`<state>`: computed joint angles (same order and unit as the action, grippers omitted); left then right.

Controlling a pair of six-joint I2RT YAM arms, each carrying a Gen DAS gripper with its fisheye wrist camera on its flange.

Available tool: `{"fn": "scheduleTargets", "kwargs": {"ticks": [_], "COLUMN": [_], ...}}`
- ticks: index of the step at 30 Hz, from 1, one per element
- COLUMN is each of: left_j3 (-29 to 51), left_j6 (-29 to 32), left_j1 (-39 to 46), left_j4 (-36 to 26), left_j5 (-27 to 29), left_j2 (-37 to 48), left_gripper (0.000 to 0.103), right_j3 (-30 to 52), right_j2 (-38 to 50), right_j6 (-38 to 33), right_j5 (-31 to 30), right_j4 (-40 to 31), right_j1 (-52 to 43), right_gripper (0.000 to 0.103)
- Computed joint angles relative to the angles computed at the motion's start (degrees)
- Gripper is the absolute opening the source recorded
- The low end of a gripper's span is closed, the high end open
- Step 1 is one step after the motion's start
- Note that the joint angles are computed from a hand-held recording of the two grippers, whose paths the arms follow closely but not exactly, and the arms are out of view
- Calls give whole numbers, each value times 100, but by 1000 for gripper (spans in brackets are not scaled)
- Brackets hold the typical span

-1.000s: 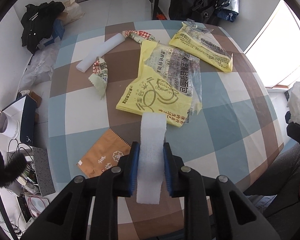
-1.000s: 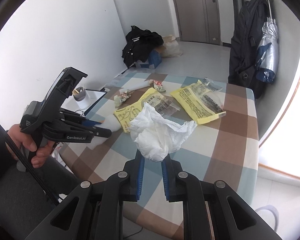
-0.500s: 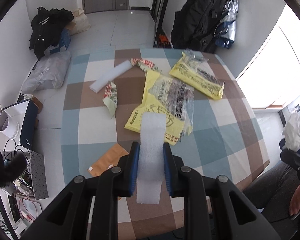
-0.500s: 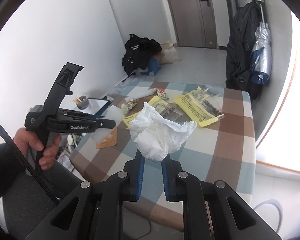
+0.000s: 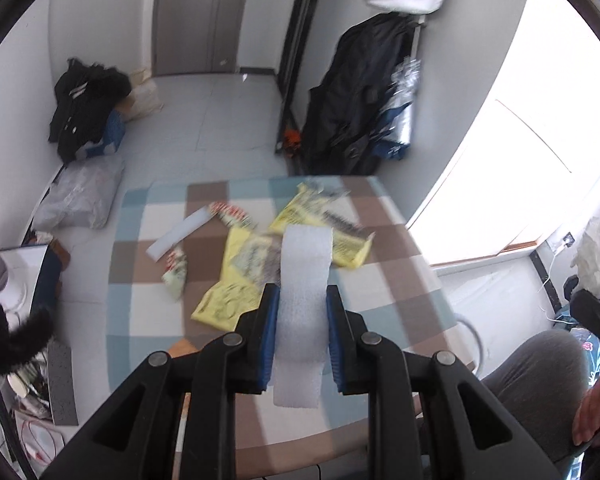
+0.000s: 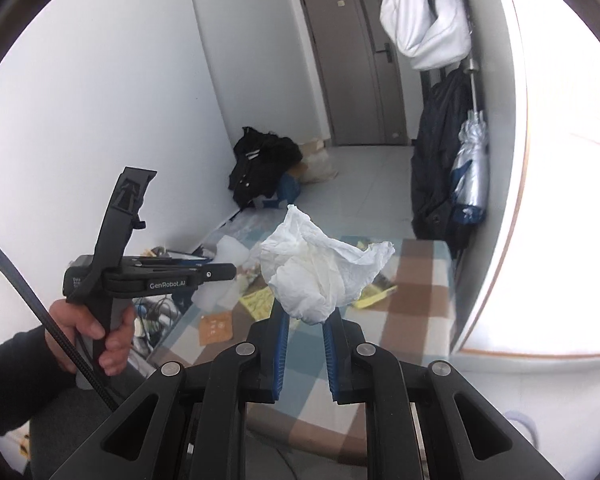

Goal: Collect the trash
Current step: 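Carry the foam strip and tissue toward the white bin with both tools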

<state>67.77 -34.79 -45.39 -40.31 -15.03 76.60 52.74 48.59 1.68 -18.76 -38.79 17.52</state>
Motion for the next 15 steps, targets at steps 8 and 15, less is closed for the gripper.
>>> {"fn": "scheduleTargets", "kwargs": {"ticks": [8,15], "left_j3": [1705,3323], "left_j6": [250,583], "left_j1": [-919,-1418], "left_j4": [-168,-254], "left_j5": [-316,-102], "left_j2": [1038,2432], "left_gripper": [18,18], "right_j3": [789,1266], "right_j2": [-241,362], "right_j6": [-1325,-3272], "right_j5": [-1641,-3133], "right_j4": [-1189,-2392], "right_j1": [-2812,-5812], "right_gripper": [16,16]}}
